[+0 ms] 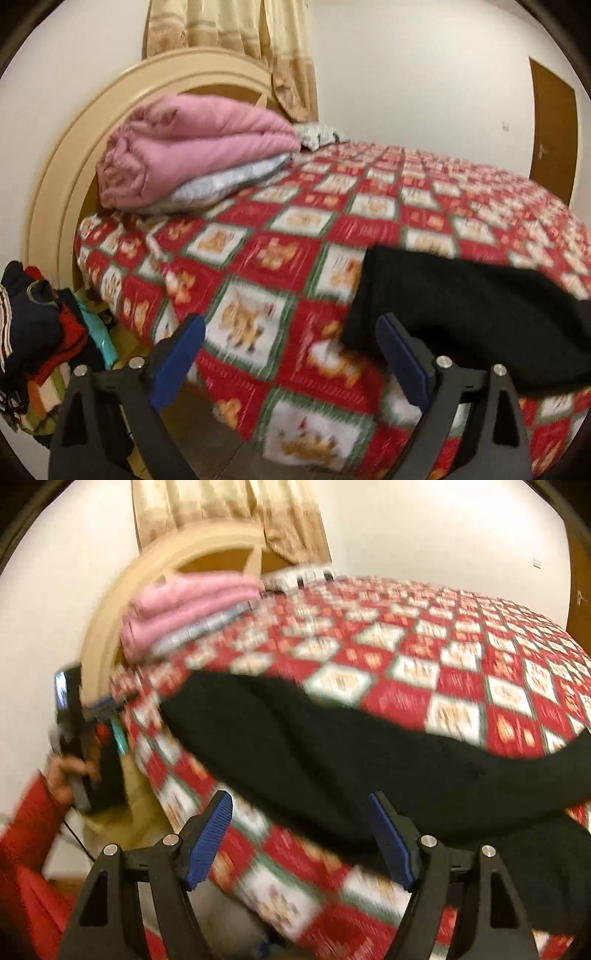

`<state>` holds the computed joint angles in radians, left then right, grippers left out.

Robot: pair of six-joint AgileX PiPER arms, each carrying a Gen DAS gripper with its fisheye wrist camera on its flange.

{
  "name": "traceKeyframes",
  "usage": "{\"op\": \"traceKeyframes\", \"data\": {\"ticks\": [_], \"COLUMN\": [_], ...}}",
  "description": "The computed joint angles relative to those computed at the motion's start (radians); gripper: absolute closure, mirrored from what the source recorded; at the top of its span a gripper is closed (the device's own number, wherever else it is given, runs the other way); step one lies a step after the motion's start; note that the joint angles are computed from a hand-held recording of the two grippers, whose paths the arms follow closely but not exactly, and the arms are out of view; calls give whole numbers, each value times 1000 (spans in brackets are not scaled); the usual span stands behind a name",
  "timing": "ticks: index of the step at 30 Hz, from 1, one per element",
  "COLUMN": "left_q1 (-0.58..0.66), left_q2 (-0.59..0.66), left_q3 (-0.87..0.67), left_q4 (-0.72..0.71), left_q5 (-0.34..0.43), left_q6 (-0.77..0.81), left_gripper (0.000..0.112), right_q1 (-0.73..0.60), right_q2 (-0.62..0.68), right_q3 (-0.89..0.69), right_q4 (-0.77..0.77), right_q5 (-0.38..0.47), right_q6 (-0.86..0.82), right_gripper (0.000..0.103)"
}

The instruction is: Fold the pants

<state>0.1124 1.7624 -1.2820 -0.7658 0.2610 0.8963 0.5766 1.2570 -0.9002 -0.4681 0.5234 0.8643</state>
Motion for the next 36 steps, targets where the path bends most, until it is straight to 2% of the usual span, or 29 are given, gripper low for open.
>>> {"op": "traceKeyframes", "data": {"ticks": [2,4,6,8,9,11,15,17,21,25,27,28,30,33,36], "left_q1": [-19,-47,-100,-154,-153,-130,-12,20,31,29,41,50,65,68,58], "left_q2": [10,-1,-26,-9,6,11,-12,-1,88,189,252,264,242,160,152], "left_q3": [-41,-49,-25,-8,-14,-26,2,10,-82,-191,-276,-290,-250,-137,-118], "left_q4": [79,58,145,313,340,274,-119,-251,-292,-322,-284,-282,-301,-321,-335], "left_q5": [43,67,17,-68,-61,31,245,309,445,516,612,653,674,619,620], "left_q6": [-94,-91,-176,-298,-317,-298,-56,39,-11,-106,-237,-267,-270,-192,-149], "left_gripper": [16,16,16,16,16,17,17,17,17,22,33,35,36,36,36], "right_q1": [-7,-11,-17,-13,-11,4,44,29,23,40,51,53,52,52,61], "right_q2": [54,124,208,302,324,359,420,443,431,426,430,431,431,432,435], "right_q3": [-58,-111,-160,-217,-224,-220,-222,-220,-170,-170,-178,-181,-177,-174,-179], "right_q4": [-52,-65,6,139,200,297,152,198,145,70,36,30,25,10,-17], "right_q5": [-44,-79,-121,-129,-138,-176,-165,-172,-238,-212,-192,-188,-193,-203,-190], "right_q6": [54,64,-2,-114,-160,-220,-83,-104,-2,60,86,91,99,126,149], "right_gripper": [27,27,27,27,27,27,27,27,27,27,27,27,27,27,27]}}
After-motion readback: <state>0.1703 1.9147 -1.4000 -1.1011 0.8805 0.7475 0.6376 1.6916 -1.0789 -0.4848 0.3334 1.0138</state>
